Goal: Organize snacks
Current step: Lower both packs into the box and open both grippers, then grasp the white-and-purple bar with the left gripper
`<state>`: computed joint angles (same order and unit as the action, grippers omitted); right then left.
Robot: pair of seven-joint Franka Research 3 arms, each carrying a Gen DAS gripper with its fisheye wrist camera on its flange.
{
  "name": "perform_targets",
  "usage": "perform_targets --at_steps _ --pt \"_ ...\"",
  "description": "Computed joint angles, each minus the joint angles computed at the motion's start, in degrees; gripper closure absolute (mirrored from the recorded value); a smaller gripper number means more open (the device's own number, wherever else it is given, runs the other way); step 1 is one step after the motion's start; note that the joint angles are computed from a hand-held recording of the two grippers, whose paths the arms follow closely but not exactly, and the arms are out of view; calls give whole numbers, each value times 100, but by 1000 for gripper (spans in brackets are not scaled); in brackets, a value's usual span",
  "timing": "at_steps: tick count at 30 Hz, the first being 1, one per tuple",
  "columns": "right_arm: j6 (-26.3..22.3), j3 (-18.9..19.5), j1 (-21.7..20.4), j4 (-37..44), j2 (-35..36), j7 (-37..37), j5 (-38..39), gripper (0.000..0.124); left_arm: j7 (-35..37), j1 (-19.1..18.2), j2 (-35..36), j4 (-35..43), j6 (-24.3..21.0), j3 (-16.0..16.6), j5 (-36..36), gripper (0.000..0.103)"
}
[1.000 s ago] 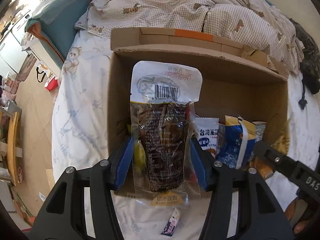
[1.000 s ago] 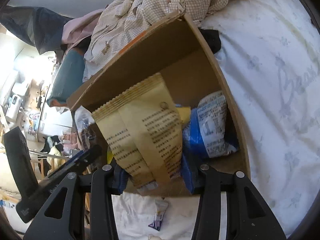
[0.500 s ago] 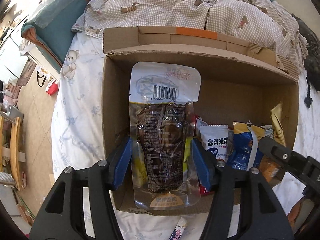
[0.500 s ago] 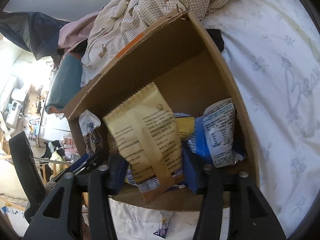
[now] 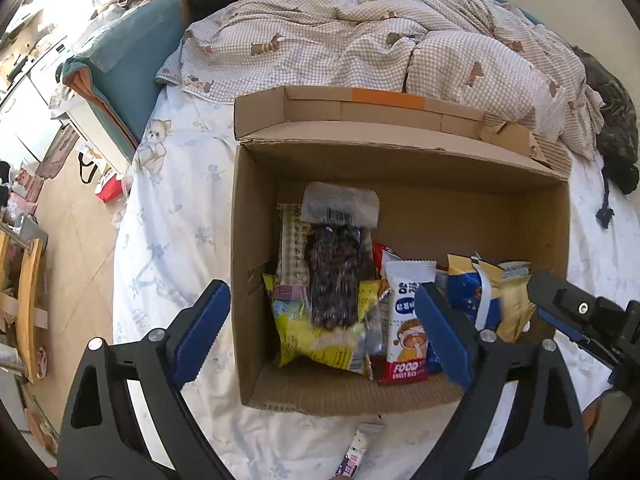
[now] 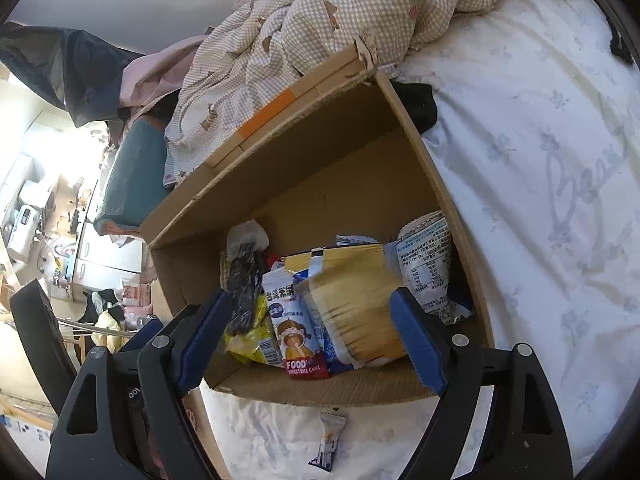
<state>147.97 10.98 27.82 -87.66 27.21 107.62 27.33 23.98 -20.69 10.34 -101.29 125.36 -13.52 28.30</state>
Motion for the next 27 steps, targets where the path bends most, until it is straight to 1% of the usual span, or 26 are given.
perform_targets --at_steps 6,10,13,15,20,27 --pt "-5 -61 70 -130 -206 39 -189 39 -63 -32 -292 -258 15 -52 71 12" --pt "-8 -57 89 -314 -387 19 -242 39 -192 -15 -631 -604 77 -105 83 12" --pt "44 -13 87 -581 -597 -106 -198 39 -297 29 -951 -974 246 -151 49 12" --pt "26 -62 153 -782 -751 -43 -327 39 -391 51 -1167 -1231 299 -194 41 12" --pt "-6 -10 177 -1218 -1063 -54 -268 39 -571 100 -1625 -1806 417 -284 -117 12" --pt "93 -23 319 -1938 -1584 62 -536 40 -776 103 -2107 -2466 623 -431 -204 12"
